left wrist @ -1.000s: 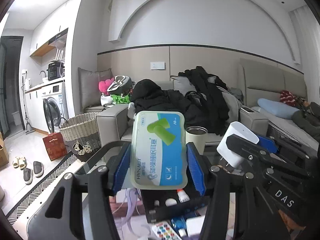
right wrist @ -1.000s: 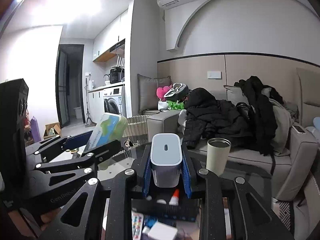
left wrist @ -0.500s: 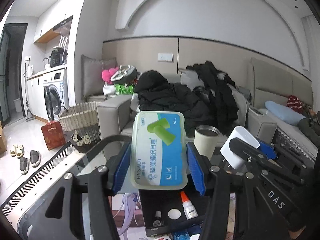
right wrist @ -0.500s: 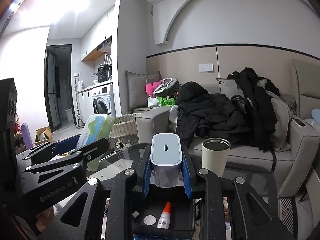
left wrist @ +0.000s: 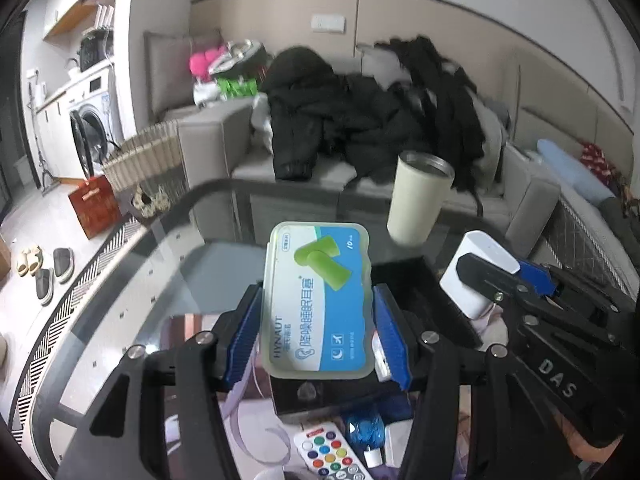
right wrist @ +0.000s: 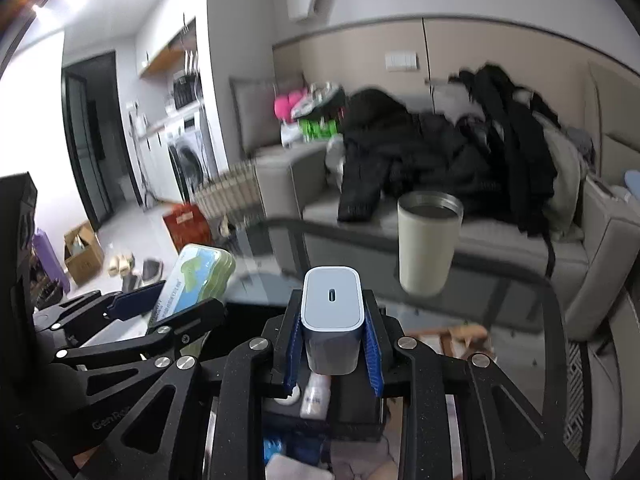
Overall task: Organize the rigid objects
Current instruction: 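Lower the packaged box and white charger into the black box and open both tools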
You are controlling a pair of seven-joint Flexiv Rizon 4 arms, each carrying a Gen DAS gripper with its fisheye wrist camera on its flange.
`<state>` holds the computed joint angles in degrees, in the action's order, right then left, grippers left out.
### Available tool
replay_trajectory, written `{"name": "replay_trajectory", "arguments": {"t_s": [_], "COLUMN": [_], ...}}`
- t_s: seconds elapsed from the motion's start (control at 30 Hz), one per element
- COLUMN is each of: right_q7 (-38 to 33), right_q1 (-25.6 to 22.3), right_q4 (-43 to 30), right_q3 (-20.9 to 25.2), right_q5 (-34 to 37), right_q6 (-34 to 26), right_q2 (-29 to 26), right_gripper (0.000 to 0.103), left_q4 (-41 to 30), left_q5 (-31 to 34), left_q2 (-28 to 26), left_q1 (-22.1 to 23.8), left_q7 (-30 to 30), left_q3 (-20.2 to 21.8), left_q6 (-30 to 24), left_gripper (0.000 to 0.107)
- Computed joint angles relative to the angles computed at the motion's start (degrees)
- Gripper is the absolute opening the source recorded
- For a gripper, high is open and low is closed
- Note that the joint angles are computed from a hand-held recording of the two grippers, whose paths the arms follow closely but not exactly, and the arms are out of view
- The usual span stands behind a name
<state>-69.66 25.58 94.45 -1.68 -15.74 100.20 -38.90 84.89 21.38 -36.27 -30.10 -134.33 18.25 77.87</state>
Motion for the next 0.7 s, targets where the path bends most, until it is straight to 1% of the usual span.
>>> {"name": "replay_trajectory", "arguments": {"t_s": [0.03,0.07,0.1,0.13,0.17,0.27,0.37,0.47,0.57,0.63,0.7], "right_q7": [0.0,-0.1,-2.0,-1.5,-0.8,-3.2,-4.8,-6.0,-7.3,-8.3,-8.8], "right_q1": [-1.3,-3.3,-6.0,-7.6,-8.0,-8.5,-9.1,-8.8,-9.4,-9.8,-9.7], "right_q4": [-0.5,-1.6,-3.1,-3.3,-3.5,-4.6,-5.8,-6.5,-7.7,-8.7,-9.0], "right_q3": [1.5,4.2,8.1,10.2,10.5,11.8,13.3,13.4,14.6,15.3,15.2], "right_q5": [-0.4,-1.1,-0.4,-1.3,-1.9,-0.9,0.1,1.1,2.9,4.0,5.1], "right_q6": [-2.0,-4.6,-7.9,-9.2,-10.0,-13.2,-16.3,-18.4,-20.8,-22.9,-23.5], "right_q2": [-0.3,-0.8,-1.5,-1.9,-2.3,-2.9,-3.4,-3.9,-4.4,-5.0,-5.1], "right_gripper": [0.026,0.026,0.026,0.026,0.026,0.026,0.026,0.026,0.026,0.026,0.026], "left_q4": [-0.3,-0.5,-0.4,-0.4,-0.4,-1.0,-1.4,-2.4,-2.8,-1.5,-1.3], "left_q5": [-0.8,-1.6,-2.6,-3.5,-4.5,-7.1,-9.3,-10.1,-10.1,-10.5,-10.9], "left_q2": [-0.2,-0.3,-0.4,-0.5,-0.7,-1.4,-2.1,-2.9,-3.2,-2.6,-2.7], "left_q1": [0.8,1.7,2.7,3.6,4.5,6.0,6.7,6.7,6.3,6.9,7.2], "left_q7": [1.3,2.6,4.1,5.3,6.5,9.7,11.5,12.4,12.8,13.4,14.1], "left_q3": [-1.3,-2.5,-4.1,-5.3,-6.5,-8.9,-10.2,-10.3,-10.1,-10.7,-11.0], "left_q6": [-1.0,-2.2,-3.0,-3.5,-3.9,-6.6,-8.7,-10.2,-11.0,-10.4,-10.4], "left_gripper": [0.054,0.054,0.054,0.054,0.054,0.054,0.054,0.054,0.054,0.054,0.054]}}
